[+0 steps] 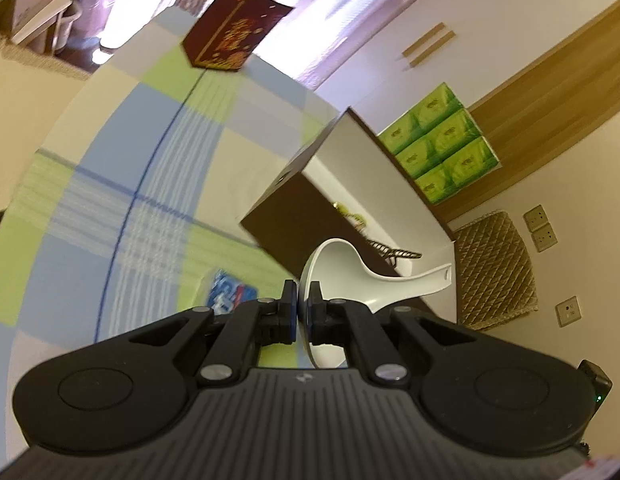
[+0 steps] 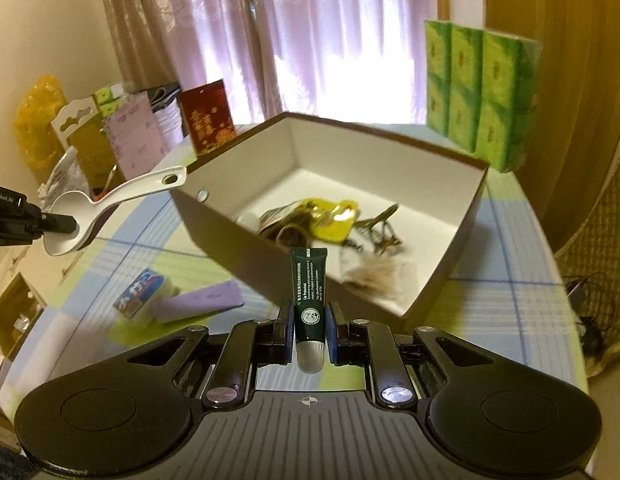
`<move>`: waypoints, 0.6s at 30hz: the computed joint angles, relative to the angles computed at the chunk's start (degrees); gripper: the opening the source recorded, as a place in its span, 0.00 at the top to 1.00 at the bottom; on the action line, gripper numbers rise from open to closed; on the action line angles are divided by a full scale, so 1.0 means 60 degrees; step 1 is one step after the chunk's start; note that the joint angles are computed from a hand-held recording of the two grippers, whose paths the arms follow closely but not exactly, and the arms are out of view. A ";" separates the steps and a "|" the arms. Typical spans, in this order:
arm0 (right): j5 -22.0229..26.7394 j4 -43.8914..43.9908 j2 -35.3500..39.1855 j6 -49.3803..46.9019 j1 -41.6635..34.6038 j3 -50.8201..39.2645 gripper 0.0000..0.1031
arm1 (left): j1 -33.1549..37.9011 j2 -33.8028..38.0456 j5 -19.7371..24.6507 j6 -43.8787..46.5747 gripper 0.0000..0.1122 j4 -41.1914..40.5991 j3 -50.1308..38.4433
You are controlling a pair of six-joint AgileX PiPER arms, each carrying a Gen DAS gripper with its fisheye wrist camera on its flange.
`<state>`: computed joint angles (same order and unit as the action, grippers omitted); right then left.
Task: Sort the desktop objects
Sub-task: 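Carry the ladle and green tube into the box with both grippers and release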
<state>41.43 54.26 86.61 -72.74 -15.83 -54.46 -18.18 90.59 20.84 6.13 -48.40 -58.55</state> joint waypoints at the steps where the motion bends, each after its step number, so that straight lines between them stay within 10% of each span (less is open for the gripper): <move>1: -0.0013 -0.0052 0.0064 0.0080 -0.0009 -0.0142 0.87 | -0.0041 0.0164 0.0020 -0.0026 0.98 0.0081 -0.0247; 18: -0.0592 -0.1723 0.2260 0.1989 0.0593 -0.3202 0.87 | -0.0627 0.3551 0.1370 -0.2839 0.98 0.3898 -0.5775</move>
<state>37.88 43.92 100.17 -60.80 -12.27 -73.67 -21.94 111.89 29.06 -10.90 -25.02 -93.19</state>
